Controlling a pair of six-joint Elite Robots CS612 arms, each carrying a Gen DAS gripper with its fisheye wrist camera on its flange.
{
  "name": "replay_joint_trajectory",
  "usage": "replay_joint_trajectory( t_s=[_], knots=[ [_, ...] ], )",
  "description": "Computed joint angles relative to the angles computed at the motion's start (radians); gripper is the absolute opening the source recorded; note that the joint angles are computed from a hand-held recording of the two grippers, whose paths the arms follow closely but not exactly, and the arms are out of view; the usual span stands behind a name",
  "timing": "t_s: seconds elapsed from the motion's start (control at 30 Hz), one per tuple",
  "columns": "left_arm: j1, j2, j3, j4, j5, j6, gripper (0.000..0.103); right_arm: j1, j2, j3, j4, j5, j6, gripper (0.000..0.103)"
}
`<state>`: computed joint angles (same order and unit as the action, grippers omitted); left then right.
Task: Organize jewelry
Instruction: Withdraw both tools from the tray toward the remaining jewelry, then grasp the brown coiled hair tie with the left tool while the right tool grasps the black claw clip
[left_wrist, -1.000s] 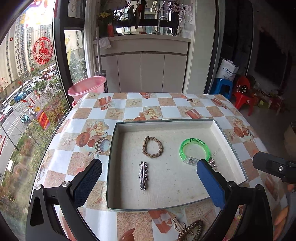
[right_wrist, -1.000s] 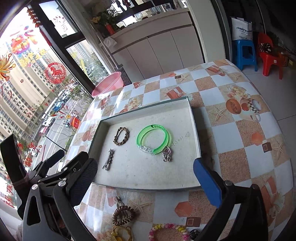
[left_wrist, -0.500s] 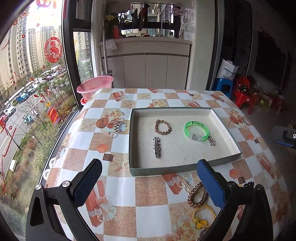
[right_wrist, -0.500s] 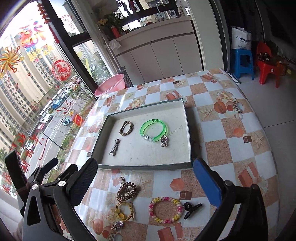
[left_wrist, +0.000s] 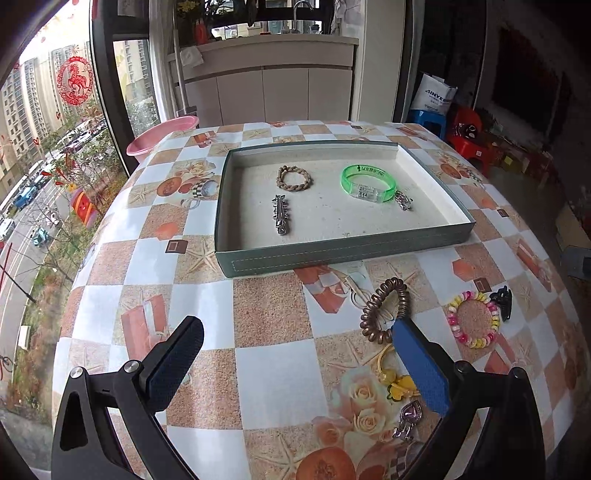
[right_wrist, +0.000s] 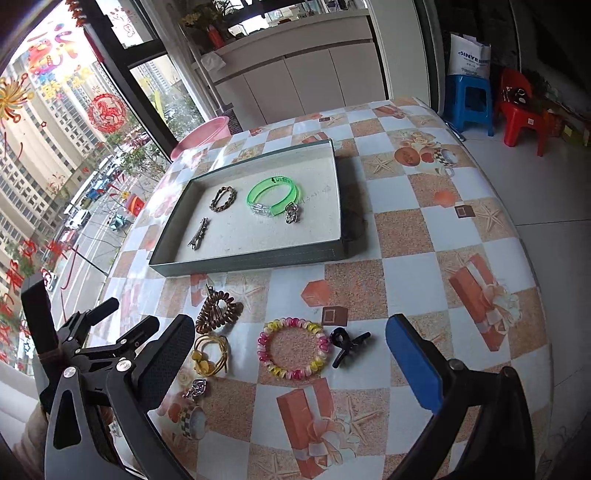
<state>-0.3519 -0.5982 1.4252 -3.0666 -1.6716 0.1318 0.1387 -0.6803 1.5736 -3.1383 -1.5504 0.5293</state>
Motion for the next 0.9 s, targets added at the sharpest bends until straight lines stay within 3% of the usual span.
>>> replay_joint_trajectory(
  t_s=[0.33,0.5,0.63,0.8,0.83,0.9],
  knots=[
    [-0.015,0.014,-0.017,0.044,-0.009,0.002,0.103,0.003,0.014,0.023,0.063,-0.03,0.025,0.103],
    [-0.02,0.021,-0.029,0.053,-0.01,0.018,0.103,0.012,0.019,0.023,0.121,-0.111,0.006,0.103],
    [-0.026,0.026,-0.04,0.062,-0.016,0.037,0.101,0.011,0.024,0.024,0.137,-0.125,0.006,0.102],
    [-0.032,0.035,-0.058,0.096,-0.018,0.051,0.096,0.009,0.038,0.007,0.158,-0.121,0.009,0.089],
    [-0.034,0.036,-0.061,0.099,-0.017,0.057,0.09,0.011,0.042,0.002,0.162,-0.123,0.007,0.088],
    [-0.037,0.04,-0.069,0.114,-0.018,0.067,0.088,0.014,0.049,-0.008,0.17,-0.132,0.004,0.084]
  ],
)
